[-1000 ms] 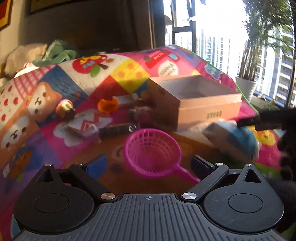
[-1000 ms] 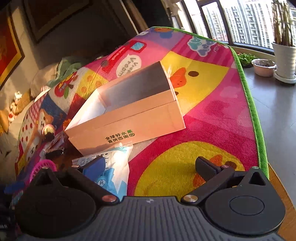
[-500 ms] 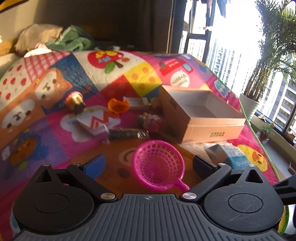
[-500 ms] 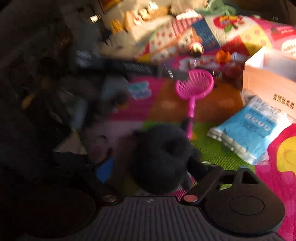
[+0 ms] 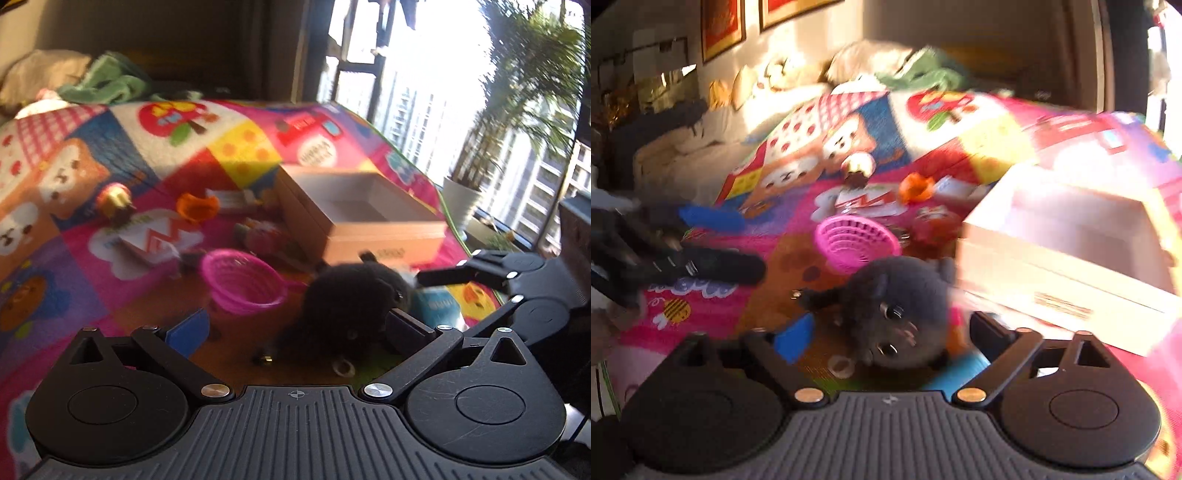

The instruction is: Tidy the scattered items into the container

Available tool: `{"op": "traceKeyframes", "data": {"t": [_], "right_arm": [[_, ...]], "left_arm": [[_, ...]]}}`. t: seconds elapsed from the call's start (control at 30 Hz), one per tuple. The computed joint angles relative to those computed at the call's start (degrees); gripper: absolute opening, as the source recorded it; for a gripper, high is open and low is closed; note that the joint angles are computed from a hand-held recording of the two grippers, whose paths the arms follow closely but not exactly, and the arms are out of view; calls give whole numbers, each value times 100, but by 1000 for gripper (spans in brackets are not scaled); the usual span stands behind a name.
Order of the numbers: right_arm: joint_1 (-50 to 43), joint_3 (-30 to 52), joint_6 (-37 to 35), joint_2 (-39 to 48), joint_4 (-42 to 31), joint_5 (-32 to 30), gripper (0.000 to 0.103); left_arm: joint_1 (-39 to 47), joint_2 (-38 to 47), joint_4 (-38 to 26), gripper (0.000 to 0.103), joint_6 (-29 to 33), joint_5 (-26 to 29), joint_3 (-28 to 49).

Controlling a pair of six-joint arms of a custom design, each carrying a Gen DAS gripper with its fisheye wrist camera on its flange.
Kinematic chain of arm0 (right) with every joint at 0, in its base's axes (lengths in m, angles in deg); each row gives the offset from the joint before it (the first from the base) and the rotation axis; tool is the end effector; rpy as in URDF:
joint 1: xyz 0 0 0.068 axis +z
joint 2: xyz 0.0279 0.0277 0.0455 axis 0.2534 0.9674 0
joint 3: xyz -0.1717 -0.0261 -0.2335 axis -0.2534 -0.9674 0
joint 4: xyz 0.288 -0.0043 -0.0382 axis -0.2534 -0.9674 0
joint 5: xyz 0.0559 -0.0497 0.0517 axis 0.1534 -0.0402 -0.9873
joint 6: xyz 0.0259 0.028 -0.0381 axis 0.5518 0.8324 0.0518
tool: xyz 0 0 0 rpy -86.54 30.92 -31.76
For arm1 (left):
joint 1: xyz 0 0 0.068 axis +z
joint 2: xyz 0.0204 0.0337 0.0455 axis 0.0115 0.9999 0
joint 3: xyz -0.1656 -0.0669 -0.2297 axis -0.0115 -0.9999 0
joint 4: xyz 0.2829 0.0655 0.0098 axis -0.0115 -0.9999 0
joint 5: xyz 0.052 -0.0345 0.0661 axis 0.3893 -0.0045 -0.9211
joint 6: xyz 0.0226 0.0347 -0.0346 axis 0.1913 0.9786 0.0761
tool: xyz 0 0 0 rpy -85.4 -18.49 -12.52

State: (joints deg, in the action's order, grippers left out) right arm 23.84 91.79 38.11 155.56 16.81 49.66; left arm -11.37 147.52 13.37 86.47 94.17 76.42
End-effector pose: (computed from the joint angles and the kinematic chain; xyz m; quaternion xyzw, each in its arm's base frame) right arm 0.2375 0.0513 0.0585 -0.2440 0.8522 0.1538 0.4365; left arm 0.2184 -0.0563 0.0702 0.1572 0.8663 -0.1648 0.4446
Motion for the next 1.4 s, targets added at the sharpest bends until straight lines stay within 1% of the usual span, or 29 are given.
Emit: {"op": "traceKeyframes", "data": {"t": [0.03, 0.1, 0.17, 0.23, 0.33, 0.43, 0.5, 0.57, 0.63, 0.77, 0.8, 0.83, 0.9, 0.97, 1.07, 1.1, 1.13, 1.2, 1.3, 1.4], "right_arm": [[-174, -182, -79, -119, 28, 25, 100], [-478, -519, -219, -278, 89, 241, 100], [-779, -808, -320, -282, 300, 630, 100], [-1128, -1021, -323, -135, 687, 836, 100], [-1680, -1238, -61, -22, 1210, 622, 100], [-2104, -1299, 355, 199, 1821, 307, 101], [-2072, -1133, 697, 398, 1970, 363, 102], [-1960, -965, 860, 428, 1842, 445, 103], [-1845, -890, 952, 564, 1918, 460, 103], [-1597, -916, 1011, 803, 2328, 443, 103], [-1560, -917, 1000, 834, 2381, 459, 103], [-1502, -935, 1005, 858, 2438, 518, 103], [-1425, -900, 1043, 983, 2532, 623, 103], [-1399, -802, 1120, 983, 2380, 606, 103], [-1340, -563, 1281, 1000, 2121, 432, 103], [-1277, -469, 1323, 969, 1982, 440, 99], [-1207, -352, 1370, 918, 1761, 462, 87], [-1138, -84, 1502, 860, 1262, 357, 74], [-1111, 75, 1664, 974, 1173, 252, 70], [-1165, -83, 1454, 926, 1295, 270, 70]], "left_arm": [[-165, 207, 78, 103, -8, -49, 60], [-478, 588, 218, 103, -9, -149, 211], [-781, 932, 380, 103, 43, -321, 364], [-1022, 1177, 433, 103, 86, -541, 525], [-1220, 1490, 424, 103, 105, -717, 777], [-1362, 1679, 184, 103, 41, -929, 1047], [-1384, 1637, -50, 103, -43, -829, 1130], [-1425, 1525, -167, 103, -92, -767, 1096], [-1438, 1368, -330, 103, -121, -588, 1030], [-1310, 981, -745, 103, -106, 160, 814], [-1310, 883, -738, 103, -91, 226, 720], [-1378, 798, -656, 103, -91, 101, 611], [-1586, 686, -423, 103, -21, -479, 410], [-1716, 707, -290, 103, 50, -963, 357], [-1621, 798, -446, 103, -2, -1056, 491], [-1587, 817, -488, 103, -23, -1055, 519], [-1572, 837, -504, 103, -34, -1064, 538], [-1545, 839, -531, 103, -17, -1042, 547], [-1565, 819, -517, 103, -5, -1029, 517], [-1557, 854, -475, 103, 4, -1007, 517]]}}
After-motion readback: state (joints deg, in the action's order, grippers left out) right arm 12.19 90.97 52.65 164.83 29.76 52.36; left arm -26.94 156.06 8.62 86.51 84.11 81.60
